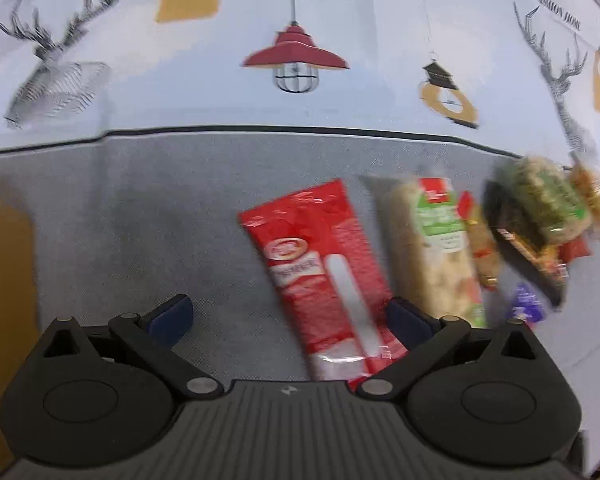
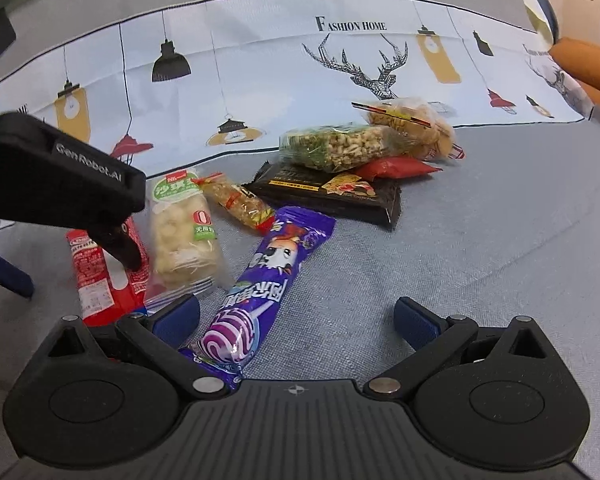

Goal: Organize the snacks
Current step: 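Grasp the red spicy-strip packet with the left tool while the right tool grasps the purple wafer bar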

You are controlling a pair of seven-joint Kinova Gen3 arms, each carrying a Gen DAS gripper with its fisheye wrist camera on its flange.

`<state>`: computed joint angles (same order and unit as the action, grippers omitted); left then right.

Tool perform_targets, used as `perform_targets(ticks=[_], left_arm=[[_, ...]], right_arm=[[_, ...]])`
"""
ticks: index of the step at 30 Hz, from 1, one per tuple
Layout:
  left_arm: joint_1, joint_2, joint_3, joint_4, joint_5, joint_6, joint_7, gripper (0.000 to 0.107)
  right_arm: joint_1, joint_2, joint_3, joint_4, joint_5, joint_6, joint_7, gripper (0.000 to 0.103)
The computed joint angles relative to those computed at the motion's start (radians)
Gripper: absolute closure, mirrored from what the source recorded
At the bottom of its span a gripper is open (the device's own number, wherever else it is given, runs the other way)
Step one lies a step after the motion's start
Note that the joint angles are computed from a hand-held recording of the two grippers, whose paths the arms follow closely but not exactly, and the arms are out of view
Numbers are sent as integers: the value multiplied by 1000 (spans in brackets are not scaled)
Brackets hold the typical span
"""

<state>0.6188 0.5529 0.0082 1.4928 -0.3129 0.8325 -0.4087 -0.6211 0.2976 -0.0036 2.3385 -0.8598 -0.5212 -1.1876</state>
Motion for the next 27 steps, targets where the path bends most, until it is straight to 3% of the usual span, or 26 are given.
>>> perform_targets(ticks=[3,6,8,16,17,18,19,20,21,24,27], left_arm=[[-25,14,24,-28,-5,-3,11,5],[39,74,-42,-128,-4,109,-12,5],[59,94,-41,-161,-35,156,-23,4],[30,76,1,-168,-43,187,-55,5],[24,69,2,-163,-47,187,-61,14],[36,62,-12,-153,-60,171,-51,42],[59,44,-25,-137,-87,160,-28,58],[67,36,-28,-134,-99,165,-22,60],[68,24,-25,-119,-107,158,-11,62],[113,-29,-46,-41,-171,115,68,64],[157,-99,-35,18,-236,123,139,64]], right_arm=[[-17,8,5,-5,-30,-11,23,0],[-8,15,-4,1,-8,-26,12,0],[0,18,-8,4,11,-33,-2,0],[-10,27,7,9,31,-45,-22,0],[-32,28,37,12,53,-42,-45,1],[-44,30,48,18,64,-53,-61,11],[-38,32,41,32,92,-81,-89,24],[-16,32,15,50,133,-117,-117,65],[25,28,-26,61,173,-137,-132,81],[140,23,-120,88,286,-172,-228,81],[138,20,-118,136,334,-292,-332,81]])
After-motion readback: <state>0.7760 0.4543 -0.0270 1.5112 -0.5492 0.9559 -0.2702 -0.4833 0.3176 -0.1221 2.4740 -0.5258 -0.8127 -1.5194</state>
